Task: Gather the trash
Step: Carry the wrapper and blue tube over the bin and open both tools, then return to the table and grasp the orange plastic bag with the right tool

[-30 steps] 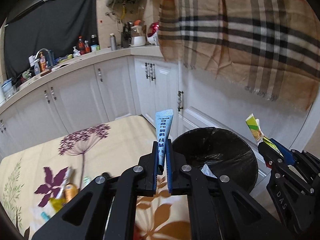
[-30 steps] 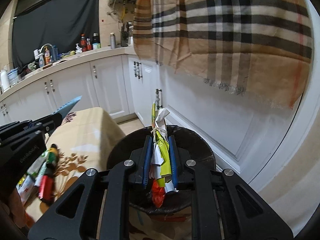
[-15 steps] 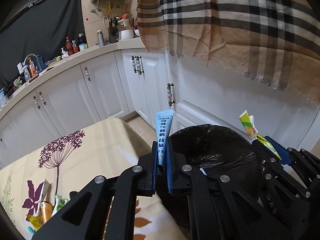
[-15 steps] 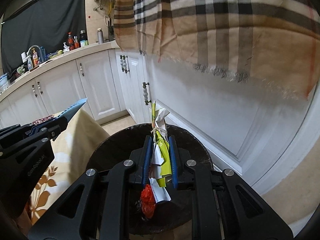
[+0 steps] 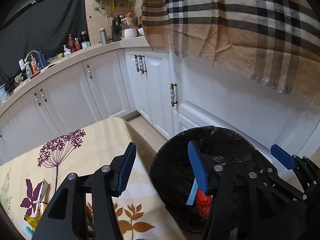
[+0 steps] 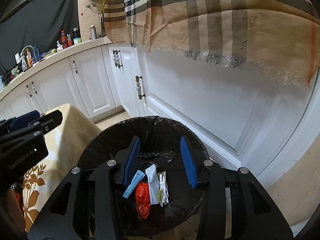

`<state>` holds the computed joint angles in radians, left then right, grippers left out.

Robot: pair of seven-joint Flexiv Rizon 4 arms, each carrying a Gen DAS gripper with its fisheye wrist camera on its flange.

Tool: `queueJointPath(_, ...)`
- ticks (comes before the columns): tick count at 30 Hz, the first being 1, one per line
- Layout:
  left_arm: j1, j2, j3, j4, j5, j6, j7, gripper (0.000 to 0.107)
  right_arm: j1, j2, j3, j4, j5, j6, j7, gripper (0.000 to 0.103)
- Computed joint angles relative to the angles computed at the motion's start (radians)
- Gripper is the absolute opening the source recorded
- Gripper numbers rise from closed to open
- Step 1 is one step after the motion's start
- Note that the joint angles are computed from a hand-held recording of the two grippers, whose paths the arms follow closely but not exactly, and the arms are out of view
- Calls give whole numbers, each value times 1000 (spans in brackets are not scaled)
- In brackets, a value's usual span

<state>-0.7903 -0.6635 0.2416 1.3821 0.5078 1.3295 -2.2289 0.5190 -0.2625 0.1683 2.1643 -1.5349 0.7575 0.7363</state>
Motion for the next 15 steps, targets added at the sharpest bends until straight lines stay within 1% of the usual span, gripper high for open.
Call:
queueJointPath(8,-17,70,34,83,45,26,-66,57,38,17,24,-4,40,-43,-32,46)
queueJointPath(15,-13,173,50,199,123,30,-154,58,78,27,45,-17,80,-56,-64,46)
